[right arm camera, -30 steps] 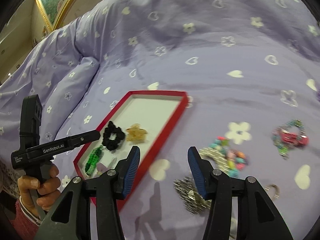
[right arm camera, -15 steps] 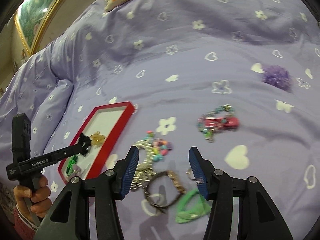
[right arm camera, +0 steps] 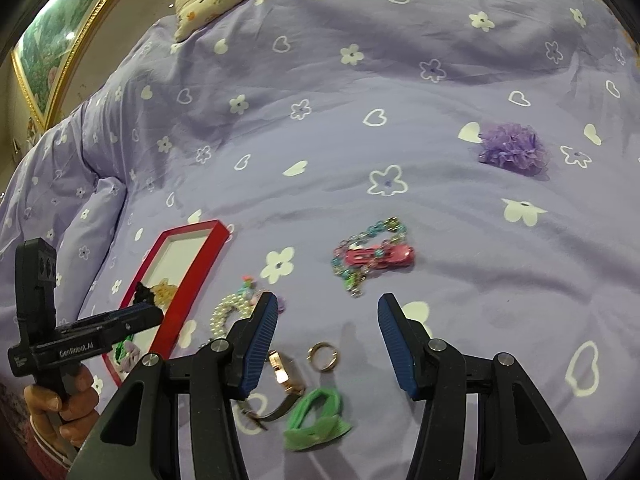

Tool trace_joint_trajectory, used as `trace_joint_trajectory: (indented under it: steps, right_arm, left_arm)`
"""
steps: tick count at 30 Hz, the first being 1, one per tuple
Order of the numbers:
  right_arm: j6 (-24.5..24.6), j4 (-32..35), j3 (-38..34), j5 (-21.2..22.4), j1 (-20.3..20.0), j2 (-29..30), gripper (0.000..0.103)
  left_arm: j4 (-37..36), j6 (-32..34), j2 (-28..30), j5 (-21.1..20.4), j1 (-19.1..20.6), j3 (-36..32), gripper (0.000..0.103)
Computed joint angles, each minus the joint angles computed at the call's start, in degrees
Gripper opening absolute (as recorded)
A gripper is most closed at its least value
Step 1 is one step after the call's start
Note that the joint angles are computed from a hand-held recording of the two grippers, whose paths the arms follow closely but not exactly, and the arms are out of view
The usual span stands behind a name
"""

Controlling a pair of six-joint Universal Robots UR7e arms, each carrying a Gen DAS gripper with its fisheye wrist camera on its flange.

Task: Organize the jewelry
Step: 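Grasp the pink-heart beaded bracelet with the left tool while the right tool grasps the blue beaded bracelet, then carry both beaded bracelets into the tray and open both tools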

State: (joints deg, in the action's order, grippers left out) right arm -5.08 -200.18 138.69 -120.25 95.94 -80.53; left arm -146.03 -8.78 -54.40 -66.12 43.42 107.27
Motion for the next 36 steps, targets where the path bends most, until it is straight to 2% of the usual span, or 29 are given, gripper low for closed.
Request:
trace_joint_trajectory:
  steps: [9, 17, 20, 22, 23, 24, 26, 30, 36]
  right_arm:
    - [-1.1, 3.2, -3.0, 1.5, -4.1, -0.8, 0.054]
    - [-1.3, 10.2, -8.9, 1.8, -7.1, 1.8, 0.054]
    - [-1.4, 12.0, -10.3, 1.2, -7.7, 3.0, 0.053]
    - [-1.5, 12.4, -10.6, 1.4, -8.1, 3.7, 0.047]
    - [-2.1, 12.0, -10.6, 1.1, -8.1, 4.1, 0.037]
    - [-2.5, 11.5, -10.7, 0.5, -7.9, 4.5, 0.022]
    - [-2.4, 10.9, -10.5, 1.5, -8.4, 4.5, 0.012]
    - [-3.4, 8.2, -9.6, 2.2, -7.9, 4.4, 0.008]
    - [-3.6, 5.6, -8.4, 3.6, -5.6, 3.1, 0.008]
  left_arm:
    - [2.4, 1.0, 6.5, -1.8, -0.3, -5.6, 0.051]
    - [4.5, 1.9, 12.5, -1.8, 0.5, -11.1, 0.050]
    - [5.2, 3.1, 14.0, -1.1, 0.5, -12.0, 0.040]
    - [4.3, 4.3, 14.4, -1.5, 0.3, -11.8, 0.026]
    - [4.1, 4.8, 14.5, -1.8, 0.4, -11.9, 0.015]
    - [3.7, 5.2, 14.5, -1.9, 0.3, -11.8, 0.013]
    - [2.9, 5.9, 14.4, -1.1, -0.1, -11.5, 0.009]
    - [1.3, 6.7, 13.4, -0.7, -0.5, -10.4, 0.009]
    - [-1.6, 5.6, 9.7, -2.2, -0.7, -7.6, 0.009]
